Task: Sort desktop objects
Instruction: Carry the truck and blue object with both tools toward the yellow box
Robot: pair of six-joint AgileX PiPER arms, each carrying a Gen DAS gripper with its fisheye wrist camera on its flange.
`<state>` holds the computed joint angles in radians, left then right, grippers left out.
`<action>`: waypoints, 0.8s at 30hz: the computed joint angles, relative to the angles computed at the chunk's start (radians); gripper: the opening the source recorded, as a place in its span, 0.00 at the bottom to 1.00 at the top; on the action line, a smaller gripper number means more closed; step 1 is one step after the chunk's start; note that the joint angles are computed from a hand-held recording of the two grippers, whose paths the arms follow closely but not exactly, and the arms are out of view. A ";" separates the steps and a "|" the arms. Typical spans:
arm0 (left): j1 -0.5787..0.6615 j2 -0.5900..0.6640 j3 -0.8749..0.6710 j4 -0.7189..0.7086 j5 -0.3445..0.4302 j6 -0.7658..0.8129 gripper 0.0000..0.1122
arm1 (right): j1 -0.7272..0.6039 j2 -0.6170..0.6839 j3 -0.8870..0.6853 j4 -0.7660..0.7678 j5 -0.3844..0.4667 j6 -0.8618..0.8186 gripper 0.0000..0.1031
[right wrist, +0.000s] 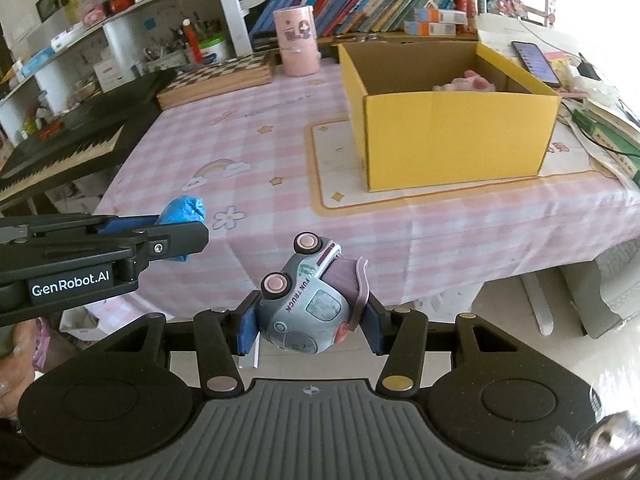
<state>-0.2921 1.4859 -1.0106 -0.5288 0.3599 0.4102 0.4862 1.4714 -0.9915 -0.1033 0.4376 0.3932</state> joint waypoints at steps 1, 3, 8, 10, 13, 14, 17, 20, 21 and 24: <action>-0.007 0.005 -0.007 0.012 0.000 -0.013 0.23 | -0.008 -0.001 0.001 0.007 -0.001 -0.011 0.47; -0.027 0.024 -0.028 0.053 -0.002 -0.060 0.23 | -0.030 -0.003 0.003 0.035 -0.002 -0.050 0.47; -0.069 0.072 -0.087 0.156 -0.004 -0.181 0.23 | -0.102 0.001 -0.003 0.147 0.002 -0.196 0.47; -0.087 0.096 -0.118 0.199 0.000 -0.230 0.23 | -0.133 0.006 -0.011 0.197 0.008 -0.264 0.47; -0.116 0.136 -0.171 0.269 0.010 -0.307 0.23 | -0.185 0.016 -0.025 0.277 0.017 -0.370 0.47; -0.125 0.146 -0.184 0.290 0.011 -0.330 0.23 | -0.203 0.020 -0.028 0.307 0.021 -0.407 0.47; -0.154 0.188 -0.242 0.362 0.027 -0.417 0.23 | -0.265 0.040 -0.052 0.403 0.046 -0.534 0.47; -0.184 0.233 -0.304 0.433 0.046 -0.500 0.23 | -0.325 0.066 -0.083 0.487 0.075 -0.652 0.47; -0.193 0.249 -0.327 0.457 0.053 -0.528 0.23 | -0.346 0.075 -0.094 0.514 0.086 -0.691 0.47; -0.220 0.296 -0.395 0.526 0.073 -0.607 0.23 | -0.409 0.108 -0.132 0.591 0.120 -0.806 0.47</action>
<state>-0.5123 1.7818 -1.4057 -0.0024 0.4332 -0.1964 0.0773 1.5790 -1.1239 0.4873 0.5573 -0.4127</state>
